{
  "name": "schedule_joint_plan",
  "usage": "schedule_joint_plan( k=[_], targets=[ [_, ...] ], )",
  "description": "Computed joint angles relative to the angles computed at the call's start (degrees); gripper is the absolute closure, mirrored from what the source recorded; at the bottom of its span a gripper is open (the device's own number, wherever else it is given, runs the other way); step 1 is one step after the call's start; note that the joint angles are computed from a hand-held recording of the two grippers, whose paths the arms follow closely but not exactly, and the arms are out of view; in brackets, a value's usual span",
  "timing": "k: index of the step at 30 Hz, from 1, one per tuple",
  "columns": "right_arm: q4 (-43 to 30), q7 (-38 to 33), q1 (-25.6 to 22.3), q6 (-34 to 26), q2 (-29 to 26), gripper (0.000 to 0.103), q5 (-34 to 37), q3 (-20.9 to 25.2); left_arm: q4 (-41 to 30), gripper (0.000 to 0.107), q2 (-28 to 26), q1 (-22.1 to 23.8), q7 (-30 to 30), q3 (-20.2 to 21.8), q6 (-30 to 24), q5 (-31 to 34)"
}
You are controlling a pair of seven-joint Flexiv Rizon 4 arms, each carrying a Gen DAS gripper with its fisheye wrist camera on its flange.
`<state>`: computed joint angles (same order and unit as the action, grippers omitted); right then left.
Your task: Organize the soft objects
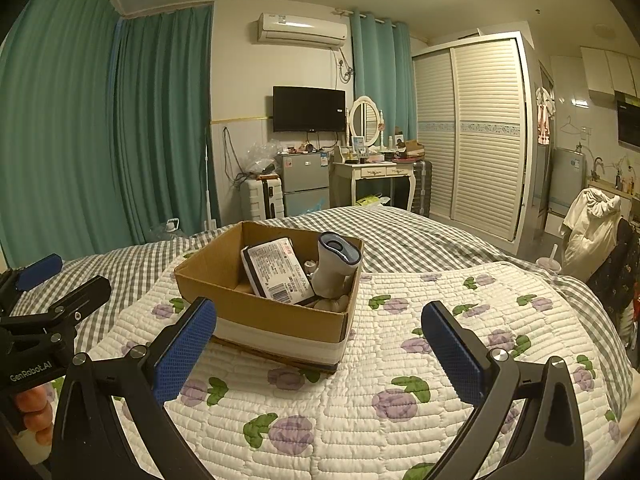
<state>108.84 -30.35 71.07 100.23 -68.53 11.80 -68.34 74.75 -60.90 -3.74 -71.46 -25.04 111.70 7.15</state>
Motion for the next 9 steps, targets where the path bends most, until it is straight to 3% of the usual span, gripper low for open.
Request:
schedule_joint_plan(
  k=[9],
  targets=[
    [-0.2,-0.3,-0.3,0.2,0.2,0.000,0.0,0.5,0.0,0.009,-0.1,-0.3,-0.3,0.6,-0.3,-0.7]
  ],
)
